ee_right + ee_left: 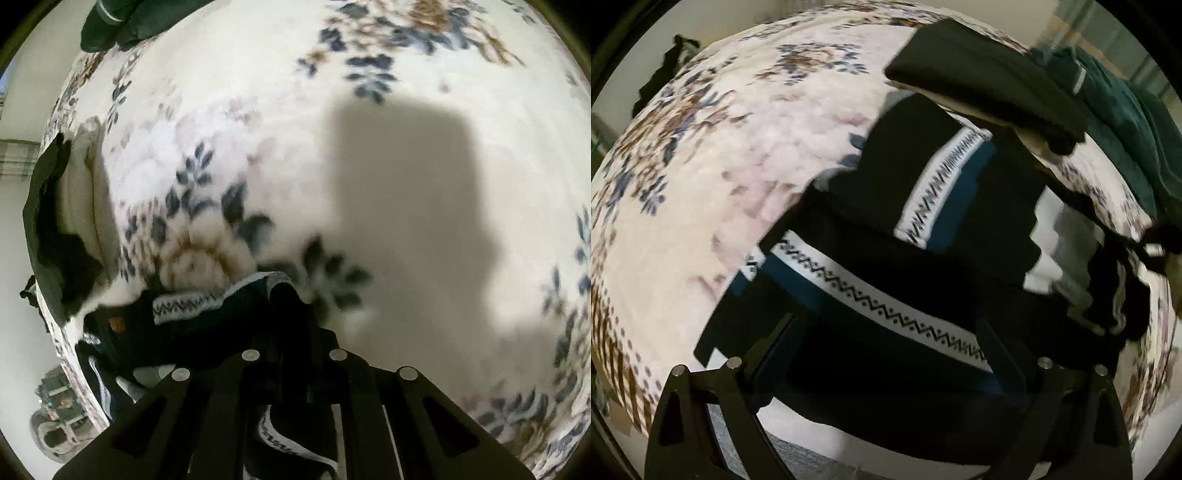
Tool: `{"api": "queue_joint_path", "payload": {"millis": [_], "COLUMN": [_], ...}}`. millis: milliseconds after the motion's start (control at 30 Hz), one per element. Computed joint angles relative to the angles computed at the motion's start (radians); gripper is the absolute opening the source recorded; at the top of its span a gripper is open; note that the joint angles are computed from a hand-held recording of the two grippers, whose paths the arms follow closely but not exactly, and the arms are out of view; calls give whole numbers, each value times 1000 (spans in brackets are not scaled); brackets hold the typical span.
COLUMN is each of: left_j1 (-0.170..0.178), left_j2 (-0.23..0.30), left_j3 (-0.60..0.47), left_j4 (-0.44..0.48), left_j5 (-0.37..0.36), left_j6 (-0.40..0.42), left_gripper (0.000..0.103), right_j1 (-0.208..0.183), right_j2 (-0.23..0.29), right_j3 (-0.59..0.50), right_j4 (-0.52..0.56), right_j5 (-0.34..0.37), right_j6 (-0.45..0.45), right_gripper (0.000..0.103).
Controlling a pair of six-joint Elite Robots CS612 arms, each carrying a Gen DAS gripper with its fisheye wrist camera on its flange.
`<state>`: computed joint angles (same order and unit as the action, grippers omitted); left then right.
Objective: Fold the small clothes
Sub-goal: 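Lower the folded hem onto the sweater and open both grippers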
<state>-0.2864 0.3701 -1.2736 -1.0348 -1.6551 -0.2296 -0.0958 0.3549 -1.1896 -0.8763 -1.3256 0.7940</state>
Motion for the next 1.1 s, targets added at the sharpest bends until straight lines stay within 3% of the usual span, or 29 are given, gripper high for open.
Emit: {"api": "queue_joint_path", "payload": {"millis": [67,133,200,267,400,533,667,800,933,967,1000,1033,1067,1100], "left_j1": [1,2,4,-3,-32,-82,-152,-233,-318,-339,-351,-359,-368,-373], "left_j2": [2,0,0,0,14,40,76,105,136,146,152,157,161,164], "left_j3": [-1,-4,-16,-44,-125,-237,-355,-451,-498,-506,-509,-508,-504,-505], "left_j4": [0,5,14,45,141,310,468,618,709,714,711,708,703,692], "left_j5": [-20,-36,-64,-66,-55,-52,-26,-35,-5,27,44,55,83,111], "left_j6": [15,31,56,106,207,255,249,192,153,147,141,130,110,91], "left_gripper": [96,96,96,96,96,96,96,96,95,93,79,57,49,31], "right_j1": [3,-2,-10,-21,-37,-62,-90,-105,-134,-139,-145,-150,-153,-158], "right_j2": [-17,-20,-8,12,27,64,133,169,199,206,212,220,227,237], "right_j3": [53,67,9,-87,-252,-420,-585,-646,-668,-666,-661,-652,-633,-619], "right_j4": [6,41,70,114,278,435,587,717,747,735,711,675,622,564], "right_j5": [-10,62,109,149,186,251,349,371,393,402,416,429,443,465], "right_j6": [-14,-47,-23,22,4,-25,-92,-216,-270,-273,-274,-268,-254,-237], "right_gripper": [9,16,28,54,55,55,55,55,55,55,55,55,55,55]}}
